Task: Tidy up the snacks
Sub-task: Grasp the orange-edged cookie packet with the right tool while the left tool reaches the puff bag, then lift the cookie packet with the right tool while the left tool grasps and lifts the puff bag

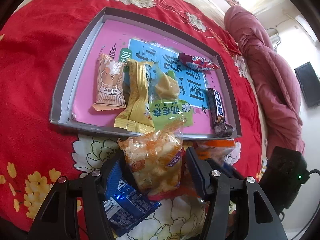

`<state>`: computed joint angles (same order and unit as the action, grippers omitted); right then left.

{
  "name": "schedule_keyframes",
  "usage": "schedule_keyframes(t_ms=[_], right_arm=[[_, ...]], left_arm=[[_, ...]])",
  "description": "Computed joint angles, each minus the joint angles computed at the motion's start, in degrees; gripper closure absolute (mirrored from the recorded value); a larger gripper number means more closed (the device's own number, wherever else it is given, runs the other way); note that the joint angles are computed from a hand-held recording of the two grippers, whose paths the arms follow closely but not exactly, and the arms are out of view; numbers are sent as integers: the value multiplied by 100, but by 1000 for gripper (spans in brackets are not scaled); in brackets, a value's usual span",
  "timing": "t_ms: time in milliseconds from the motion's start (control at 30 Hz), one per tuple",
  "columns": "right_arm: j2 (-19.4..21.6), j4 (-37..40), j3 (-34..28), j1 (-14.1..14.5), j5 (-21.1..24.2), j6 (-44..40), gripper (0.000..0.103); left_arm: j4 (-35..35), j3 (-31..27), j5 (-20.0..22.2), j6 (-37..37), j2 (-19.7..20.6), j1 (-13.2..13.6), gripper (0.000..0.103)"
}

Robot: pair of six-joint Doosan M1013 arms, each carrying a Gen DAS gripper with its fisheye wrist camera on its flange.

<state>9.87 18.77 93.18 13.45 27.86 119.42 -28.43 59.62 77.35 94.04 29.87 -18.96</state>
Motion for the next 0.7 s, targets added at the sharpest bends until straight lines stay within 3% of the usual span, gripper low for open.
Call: schedule_keyframes(t_ms=[100, 167, 700], right_arm=[[-25, -219, 14, 5, 24, 149, 48], [-31, -224, 24, 5, 23, 159, 48], [-30, -730, -51, 78, 2, 340, 48]], left_arm=[[-47, 23, -5, -14, -5, -2, 43], [61, 45, -58, -14, -23, -27, 51], [37, 131, -291, 311, -196, -2, 52]])
